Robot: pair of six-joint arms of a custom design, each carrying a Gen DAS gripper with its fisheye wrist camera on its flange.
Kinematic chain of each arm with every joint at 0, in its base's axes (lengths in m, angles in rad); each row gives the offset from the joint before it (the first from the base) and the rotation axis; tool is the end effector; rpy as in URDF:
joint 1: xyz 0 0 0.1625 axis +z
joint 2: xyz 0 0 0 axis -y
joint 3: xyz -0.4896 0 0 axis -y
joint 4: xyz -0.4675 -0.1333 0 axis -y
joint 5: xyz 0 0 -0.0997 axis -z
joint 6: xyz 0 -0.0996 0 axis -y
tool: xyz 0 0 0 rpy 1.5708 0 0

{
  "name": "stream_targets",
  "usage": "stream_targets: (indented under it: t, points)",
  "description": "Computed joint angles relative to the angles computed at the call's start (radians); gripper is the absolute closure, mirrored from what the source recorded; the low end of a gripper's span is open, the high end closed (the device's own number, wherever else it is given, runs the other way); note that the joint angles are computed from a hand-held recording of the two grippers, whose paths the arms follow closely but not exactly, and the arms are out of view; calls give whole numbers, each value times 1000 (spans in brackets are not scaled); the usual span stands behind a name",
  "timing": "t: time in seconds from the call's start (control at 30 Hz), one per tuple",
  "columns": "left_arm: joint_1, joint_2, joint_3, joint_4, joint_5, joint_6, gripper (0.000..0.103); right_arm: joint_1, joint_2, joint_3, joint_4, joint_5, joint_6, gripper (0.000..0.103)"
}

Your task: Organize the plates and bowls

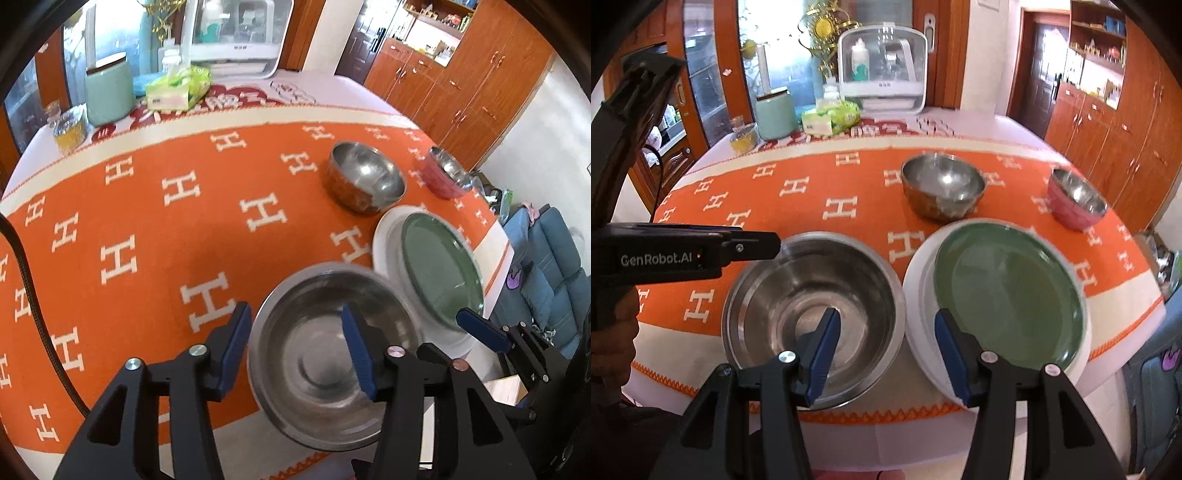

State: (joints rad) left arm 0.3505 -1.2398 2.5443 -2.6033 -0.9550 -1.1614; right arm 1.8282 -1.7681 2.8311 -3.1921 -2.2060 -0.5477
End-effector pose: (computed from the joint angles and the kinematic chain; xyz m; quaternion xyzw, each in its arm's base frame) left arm -0.2691 -0.3016 0.0694 0.0689 0.9426 -0.2309 0.2313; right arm 0.1375 -0.2310 0.2189 0.2786 -0.8739 0.2156 0.3349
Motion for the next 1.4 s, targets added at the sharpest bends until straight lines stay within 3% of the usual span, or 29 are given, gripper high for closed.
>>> stream_targets:
  t: [0.2, 0.33, 0.63, 0.9, 1.2, 1.4]
  points:
    - [-28, 1, -39, 68, 45, -52, 42, -33, -46, -18, -24, 73, -80, 48]
    - [-34, 20, -90, 169, 75, -108, 39, -84, -76, -47, -30, 154, -168, 40]
    - [-42, 116, -210, 292, 131, -247, 32, -216, -168, -150, 134, 328, -328, 38]
    - [-33, 224, -313, 305, 151, -299, 31, -329, -212, -224, 255, 433, -448, 38]
    - [-4, 353, -437, 275, 178, -279, 29, -448, -207, -323, 340, 524, -557, 37]
    - [27, 432, -528, 250, 172, -232, 28, -506, -186, -390, 371, 543, -572, 37]
